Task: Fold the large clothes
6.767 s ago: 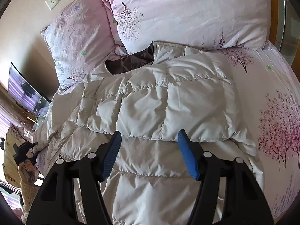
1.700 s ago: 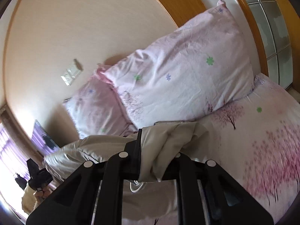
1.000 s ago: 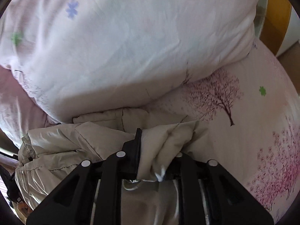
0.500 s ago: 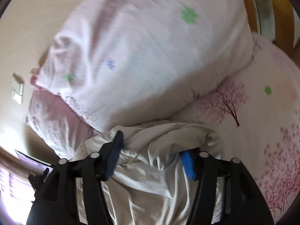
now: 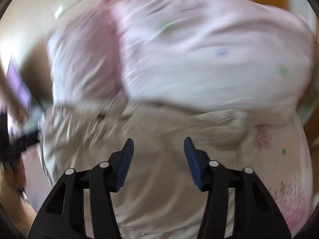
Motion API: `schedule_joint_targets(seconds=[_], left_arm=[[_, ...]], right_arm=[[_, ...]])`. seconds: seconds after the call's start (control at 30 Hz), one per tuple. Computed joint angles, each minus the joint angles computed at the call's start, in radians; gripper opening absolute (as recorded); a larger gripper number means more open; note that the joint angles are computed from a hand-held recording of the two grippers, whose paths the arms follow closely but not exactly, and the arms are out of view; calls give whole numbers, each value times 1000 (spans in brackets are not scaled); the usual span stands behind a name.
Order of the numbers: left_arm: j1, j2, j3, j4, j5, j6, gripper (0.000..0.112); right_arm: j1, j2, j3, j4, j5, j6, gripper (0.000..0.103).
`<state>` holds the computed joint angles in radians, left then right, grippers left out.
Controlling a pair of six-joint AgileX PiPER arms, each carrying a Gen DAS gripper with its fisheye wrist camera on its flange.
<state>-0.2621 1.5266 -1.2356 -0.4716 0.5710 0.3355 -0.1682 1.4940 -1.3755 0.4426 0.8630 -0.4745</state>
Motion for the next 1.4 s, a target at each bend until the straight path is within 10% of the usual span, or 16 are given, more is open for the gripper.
schedule_joint_targets(seconds=[0.2,0.53,0.83,1.2,1.4], left_arm=[[-90,123,-86,402,-1,-359,85],[-84,334,-367,538,169,-554,81],[44,177,-203,493,86,-489,77],[87,354,-344,564,181,-589,83],[229,166,-95,115,40,-224,76]], right_arm=[[240,145,-53,-504,-5,379,51],[183,495,-511,-414,304,434,56],[-16,162,-109,-235,15,260,55],[-24,407,-272,-304,133,396,59],[-128,204,-25,-59,7,215,65]])
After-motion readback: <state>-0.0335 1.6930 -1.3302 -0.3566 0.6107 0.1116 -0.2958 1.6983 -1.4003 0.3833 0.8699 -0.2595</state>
